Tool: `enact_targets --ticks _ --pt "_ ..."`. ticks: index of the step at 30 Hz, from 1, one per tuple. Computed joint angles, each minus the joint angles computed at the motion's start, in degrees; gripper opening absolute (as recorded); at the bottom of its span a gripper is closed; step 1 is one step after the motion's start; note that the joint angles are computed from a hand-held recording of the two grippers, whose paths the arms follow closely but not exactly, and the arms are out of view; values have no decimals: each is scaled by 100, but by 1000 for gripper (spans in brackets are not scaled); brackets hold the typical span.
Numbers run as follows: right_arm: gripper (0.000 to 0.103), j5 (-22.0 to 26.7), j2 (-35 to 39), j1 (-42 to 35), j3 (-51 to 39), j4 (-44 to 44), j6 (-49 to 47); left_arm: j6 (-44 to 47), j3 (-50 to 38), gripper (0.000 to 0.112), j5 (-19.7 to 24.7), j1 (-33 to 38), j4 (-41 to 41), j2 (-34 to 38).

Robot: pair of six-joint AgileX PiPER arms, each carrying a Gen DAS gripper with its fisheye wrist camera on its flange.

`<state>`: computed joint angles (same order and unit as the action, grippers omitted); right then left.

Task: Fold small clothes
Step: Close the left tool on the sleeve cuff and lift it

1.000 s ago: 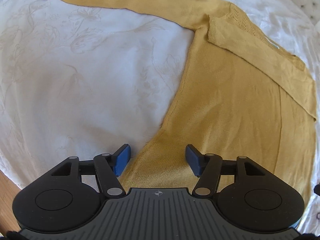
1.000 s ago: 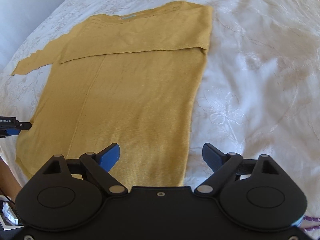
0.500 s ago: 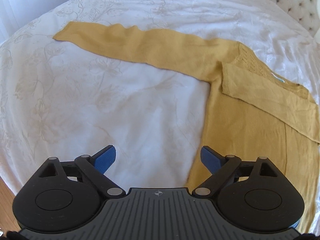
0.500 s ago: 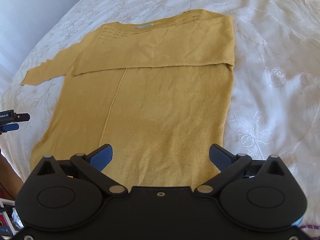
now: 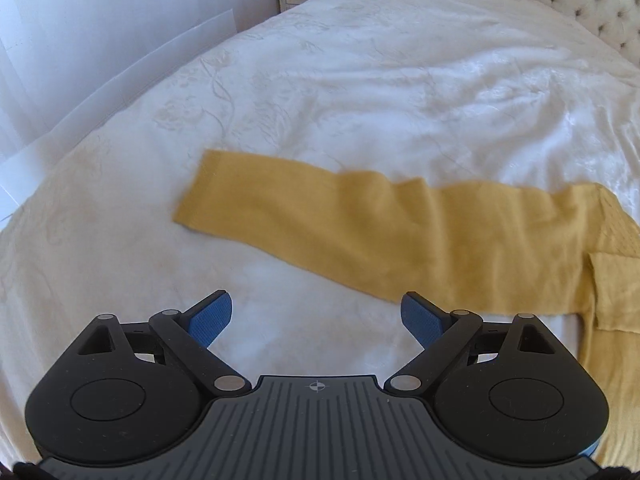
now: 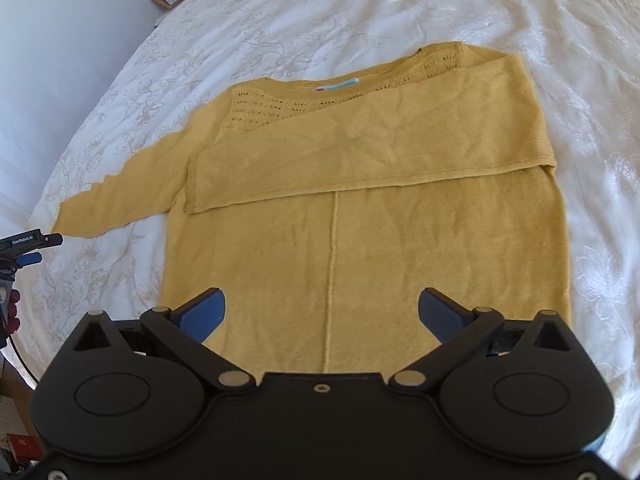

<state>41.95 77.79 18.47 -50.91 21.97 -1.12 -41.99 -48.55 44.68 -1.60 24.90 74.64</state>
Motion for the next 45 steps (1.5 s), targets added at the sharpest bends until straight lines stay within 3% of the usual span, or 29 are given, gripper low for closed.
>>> enact_targets --ticks 7,16,27,32,35,37,39,40,45 --pt "102 -130 750 991 -780 -543 1099 2044 -551 92 -815 1684 -842 759" --pt "102 192 1551 1399 -1695 -1012 1725 4095 -1041 92 -1112 2388 -2209 1808" --pt "102 461 2077 1515 -2220 -1114 1913 5460 -1096 94 -1457 2780 -3554 2254" --pt "102 528 2186 1568 -2305 -1042 1889 5194 -1063 88 -1443 2782 -3437 2163" --pt "102 562 2222 1604 -2347 -1049 1893 5222 -1069 70 -1371 2753 -3364 2084" --pt "102 562 2223 1613 -2355 -1031 1873 5161 -1166 37 -1276 2705 -3354 2116" --pt "102 561 2224 1612 -2368 -1004 1838 5297 -1355 22 -1039 2743 -3700 2181" --pt "102 559 2223 1616 -2377 -998 1826 5282 -1412 17 -949 2744 -3790 2176" --pt "102 486 2111 1602 -2300 -945 1723 5358 -1464 15 -723 2693 -4379 1929"
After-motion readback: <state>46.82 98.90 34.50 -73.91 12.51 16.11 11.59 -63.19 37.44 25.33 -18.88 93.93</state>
